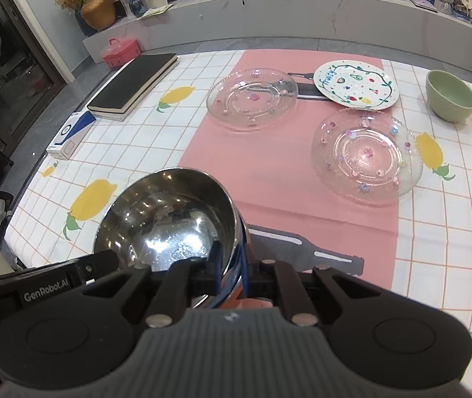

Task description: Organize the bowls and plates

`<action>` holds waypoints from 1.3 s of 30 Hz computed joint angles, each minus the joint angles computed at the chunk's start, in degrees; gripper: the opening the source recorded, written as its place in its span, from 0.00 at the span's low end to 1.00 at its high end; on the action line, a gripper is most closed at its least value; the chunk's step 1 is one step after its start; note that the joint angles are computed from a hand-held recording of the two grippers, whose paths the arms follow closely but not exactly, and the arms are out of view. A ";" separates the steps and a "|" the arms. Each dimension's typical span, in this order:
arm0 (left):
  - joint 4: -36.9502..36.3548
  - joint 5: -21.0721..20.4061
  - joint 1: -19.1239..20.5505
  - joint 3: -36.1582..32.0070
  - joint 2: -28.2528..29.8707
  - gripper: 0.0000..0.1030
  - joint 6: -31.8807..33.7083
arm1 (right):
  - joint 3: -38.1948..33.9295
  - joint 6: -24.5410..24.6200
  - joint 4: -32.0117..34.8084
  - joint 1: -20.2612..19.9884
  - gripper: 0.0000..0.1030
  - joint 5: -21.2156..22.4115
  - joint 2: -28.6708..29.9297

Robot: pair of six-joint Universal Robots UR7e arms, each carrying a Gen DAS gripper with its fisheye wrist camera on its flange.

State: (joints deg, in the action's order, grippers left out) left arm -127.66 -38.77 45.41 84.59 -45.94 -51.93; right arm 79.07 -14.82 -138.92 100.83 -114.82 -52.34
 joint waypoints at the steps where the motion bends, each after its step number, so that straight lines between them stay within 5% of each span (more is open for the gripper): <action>1: -0.26 -0.24 0.03 0.12 -0.05 0.10 0.13 | 0.08 0.11 0.02 -0.08 0.09 -0.02 0.03; 8: -1.30 -0.43 0.17 0.44 -0.08 0.12 0.71 | 0.36 0.20 -0.05 -0.45 0.09 0.04 0.14; 17: -3.66 2.58 -1.12 0.82 -0.51 0.25 3.09 | 0.85 0.14 0.03 -0.44 0.27 1.89 -1.25; 24: -11.34 3.89 -3.42 -1.80 1.40 0.25 12.79 | 1.95 -0.80 -2.82 -0.91 0.32 3.45 -4.29; 31: -21.25 -2.74 -4.45 -8.93 7.53 0.27 24.52 | 2.36 -0.83 -7.38 -2.82 0.37 2.67 -7.31; 39: -19.34 -9.39 -4.01 -24.20 18.58 0.33 29.65 | 0.31 -0.78 -11.54 -6.45 0.39 0.37 -8.90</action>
